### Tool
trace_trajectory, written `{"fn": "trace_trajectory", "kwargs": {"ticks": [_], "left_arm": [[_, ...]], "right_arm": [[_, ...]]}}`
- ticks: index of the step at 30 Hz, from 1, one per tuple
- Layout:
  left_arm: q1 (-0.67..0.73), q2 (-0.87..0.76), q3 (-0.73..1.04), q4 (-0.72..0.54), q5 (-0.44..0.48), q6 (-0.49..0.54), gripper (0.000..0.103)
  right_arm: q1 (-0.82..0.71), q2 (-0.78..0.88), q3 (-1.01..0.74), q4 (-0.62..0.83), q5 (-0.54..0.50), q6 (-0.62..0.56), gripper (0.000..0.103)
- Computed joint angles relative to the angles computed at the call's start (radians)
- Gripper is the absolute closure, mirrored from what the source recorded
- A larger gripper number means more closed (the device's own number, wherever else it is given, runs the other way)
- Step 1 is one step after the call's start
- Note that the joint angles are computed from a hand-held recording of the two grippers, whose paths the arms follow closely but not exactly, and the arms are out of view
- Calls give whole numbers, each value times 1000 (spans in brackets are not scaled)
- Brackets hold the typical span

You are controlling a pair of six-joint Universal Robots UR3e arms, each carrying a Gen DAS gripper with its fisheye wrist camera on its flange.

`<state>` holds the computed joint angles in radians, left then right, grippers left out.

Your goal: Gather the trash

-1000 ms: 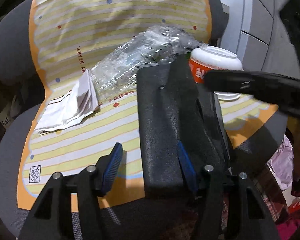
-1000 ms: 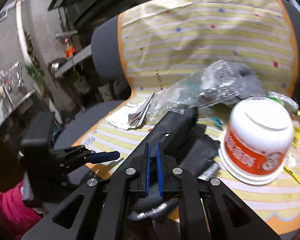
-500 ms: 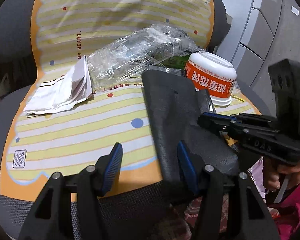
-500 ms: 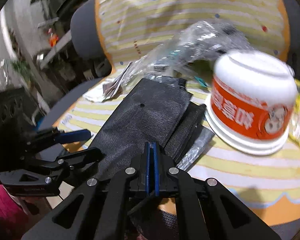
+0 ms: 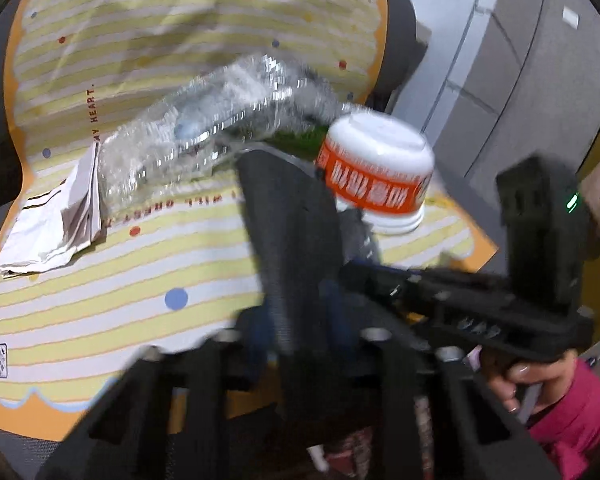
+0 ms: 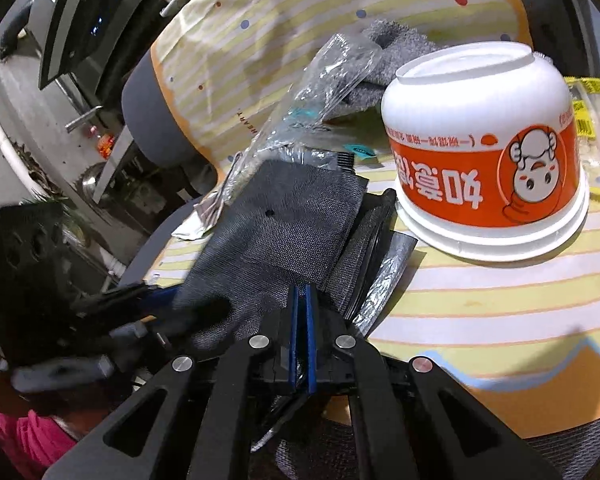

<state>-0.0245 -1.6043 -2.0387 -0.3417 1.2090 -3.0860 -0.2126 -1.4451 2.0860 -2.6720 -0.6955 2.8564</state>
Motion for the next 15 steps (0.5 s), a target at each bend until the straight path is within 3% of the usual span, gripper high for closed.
{"fn": "trace_trajectory", "kwargs": {"ticks": [1, 6, 9, 15], "left_arm": [[8, 14, 0, -13, -22, 2, 97], [-14, 145, -73, 50, 56, -19, 100], [37, 291, -144, 48, 86, -49, 100], [261, 645, -288, -12, 139, -72, 100]], "right_arm": [[-2, -13, -4, 20, -2, -12, 96], [-21, -163, 32, -14, -27, -12, 90], [-35, -252, 48, -34, -27, -4, 67], [127, -162, -112, -65, -130, 81, 56]]}}
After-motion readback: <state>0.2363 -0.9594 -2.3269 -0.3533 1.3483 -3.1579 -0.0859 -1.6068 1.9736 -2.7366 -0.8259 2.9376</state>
